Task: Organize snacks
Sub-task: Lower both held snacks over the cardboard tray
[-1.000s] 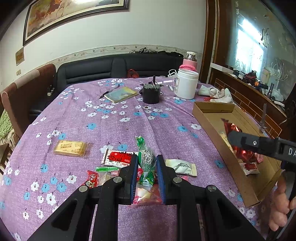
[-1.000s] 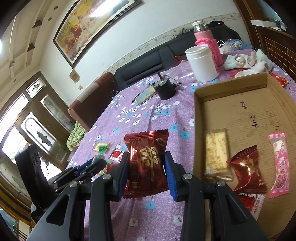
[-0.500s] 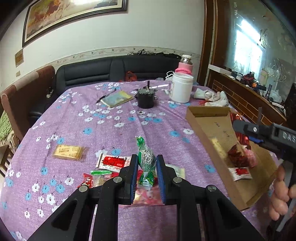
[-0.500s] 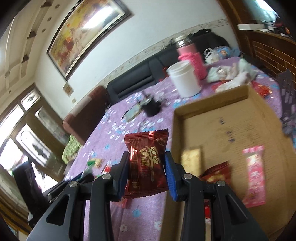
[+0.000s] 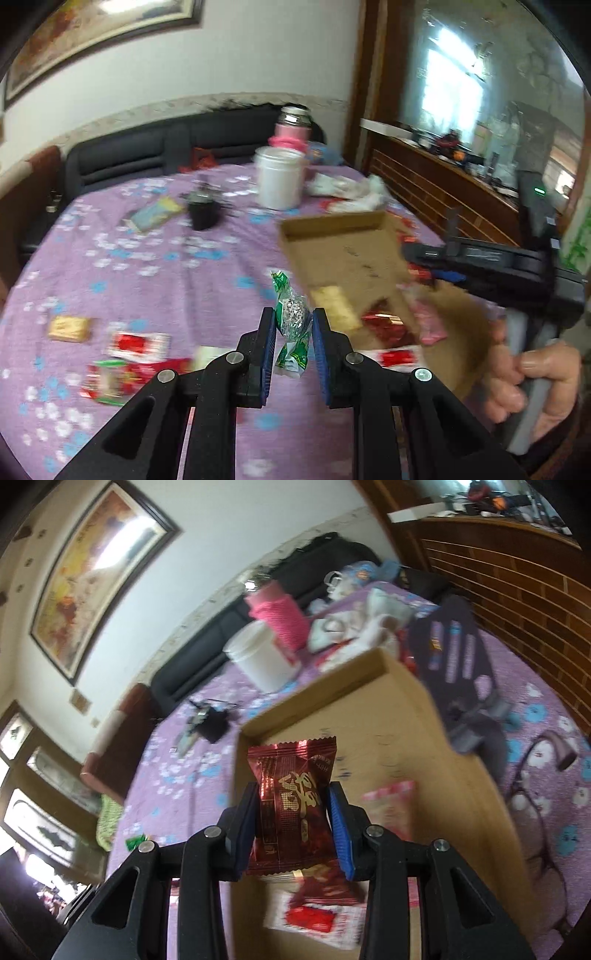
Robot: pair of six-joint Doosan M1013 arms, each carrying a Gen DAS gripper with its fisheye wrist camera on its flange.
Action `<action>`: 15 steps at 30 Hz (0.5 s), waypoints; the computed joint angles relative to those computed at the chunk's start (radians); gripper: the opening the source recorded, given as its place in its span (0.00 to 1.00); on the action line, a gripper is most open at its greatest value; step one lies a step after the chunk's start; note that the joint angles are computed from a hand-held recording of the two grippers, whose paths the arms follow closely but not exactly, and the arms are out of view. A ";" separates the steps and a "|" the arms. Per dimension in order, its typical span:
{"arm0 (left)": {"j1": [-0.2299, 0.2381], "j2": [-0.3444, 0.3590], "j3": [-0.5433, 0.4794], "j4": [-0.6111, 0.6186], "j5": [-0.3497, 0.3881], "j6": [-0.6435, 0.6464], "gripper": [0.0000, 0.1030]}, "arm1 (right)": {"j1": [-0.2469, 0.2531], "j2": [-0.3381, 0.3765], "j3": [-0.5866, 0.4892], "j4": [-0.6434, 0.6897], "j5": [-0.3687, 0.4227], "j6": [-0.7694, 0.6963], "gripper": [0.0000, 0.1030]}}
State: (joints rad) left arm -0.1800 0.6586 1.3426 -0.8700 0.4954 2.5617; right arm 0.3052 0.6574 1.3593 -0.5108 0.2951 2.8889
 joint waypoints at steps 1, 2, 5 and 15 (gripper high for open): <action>-0.007 0.004 -0.005 0.004 0.027 -0.007 0.19 | -0.001 -0.001 0.002 -0.007 0.013 0.011 0.35; -0.015 0.008 -0.009 0.009 0.052 -0.015 0.19 | -0.002 0.001 0.000 -0.003 0.025 0.011 0.35; -0.041 0.018 -0.010 0.028 0.101 -0.022 0.19 | -0.004 0.005 -0.006 0.026 0.046 -0.014 0.35; -0.070 0.057 -0.025 0.060 0.180 -0.014 0.18 | -0.006 0.038 -0.054 0.114 0.163 -0.103 0.35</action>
State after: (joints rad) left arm -0.2503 0.7156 1.3175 -0.8102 0.6756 2.5479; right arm 0.2992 0.6953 1.3056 -0.3973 0.4581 2.7860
